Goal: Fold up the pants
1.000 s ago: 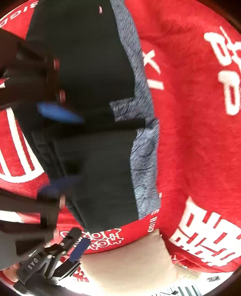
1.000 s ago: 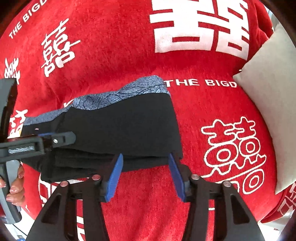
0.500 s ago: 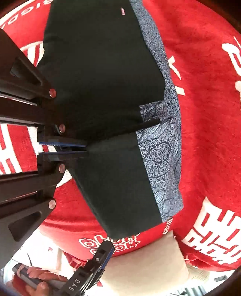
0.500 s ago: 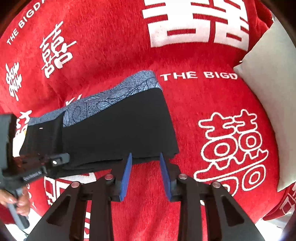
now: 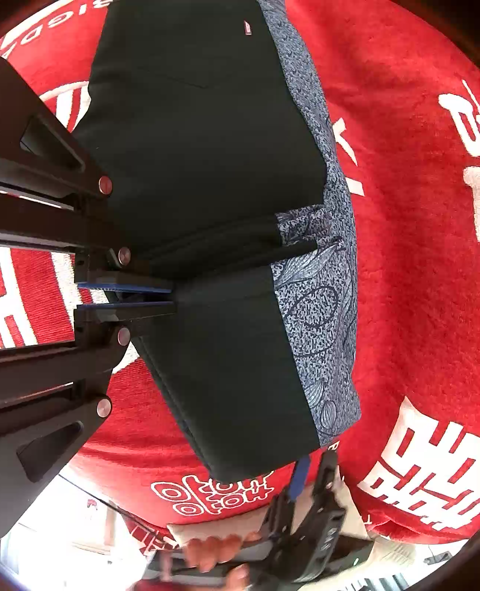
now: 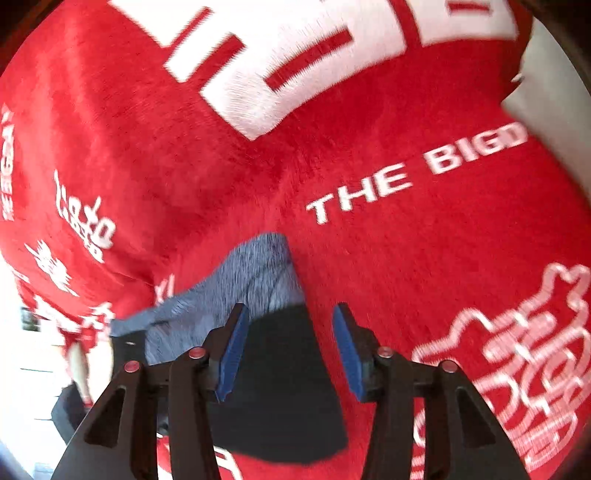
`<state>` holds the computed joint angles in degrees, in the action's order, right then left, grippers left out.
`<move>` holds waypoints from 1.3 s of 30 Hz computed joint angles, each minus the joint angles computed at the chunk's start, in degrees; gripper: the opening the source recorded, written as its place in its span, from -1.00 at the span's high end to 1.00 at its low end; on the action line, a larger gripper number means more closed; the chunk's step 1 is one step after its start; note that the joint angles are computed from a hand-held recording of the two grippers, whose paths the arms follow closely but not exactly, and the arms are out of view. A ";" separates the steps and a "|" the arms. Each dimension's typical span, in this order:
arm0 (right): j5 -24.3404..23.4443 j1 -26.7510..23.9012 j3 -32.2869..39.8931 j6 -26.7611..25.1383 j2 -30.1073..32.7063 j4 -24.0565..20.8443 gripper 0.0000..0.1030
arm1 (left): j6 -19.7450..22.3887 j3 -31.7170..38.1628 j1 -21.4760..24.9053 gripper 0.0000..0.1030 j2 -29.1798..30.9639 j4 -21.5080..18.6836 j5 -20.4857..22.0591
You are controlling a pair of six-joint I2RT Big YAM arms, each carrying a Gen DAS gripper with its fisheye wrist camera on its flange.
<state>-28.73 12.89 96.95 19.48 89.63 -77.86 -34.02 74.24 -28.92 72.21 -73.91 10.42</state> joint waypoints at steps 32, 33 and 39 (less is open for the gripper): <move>7.26 3.28 1.28 -4.07 -2.92 -7.68 0.46 | -0.78 13.17 0.11 -0.40 7.32 0.66 -7.90; 7.27 3.39 0.79 -3.38 -3.47 -7.36 0.46 | -0.86 13.80 -0.14 -0.40 8.28 1.77 -7.43; 6.35 3.42 0.47 -2.10 -3.92 -7.97 0.47 | -0.17 11.53 -0.34 -0.40 12.35 3.88 -3.18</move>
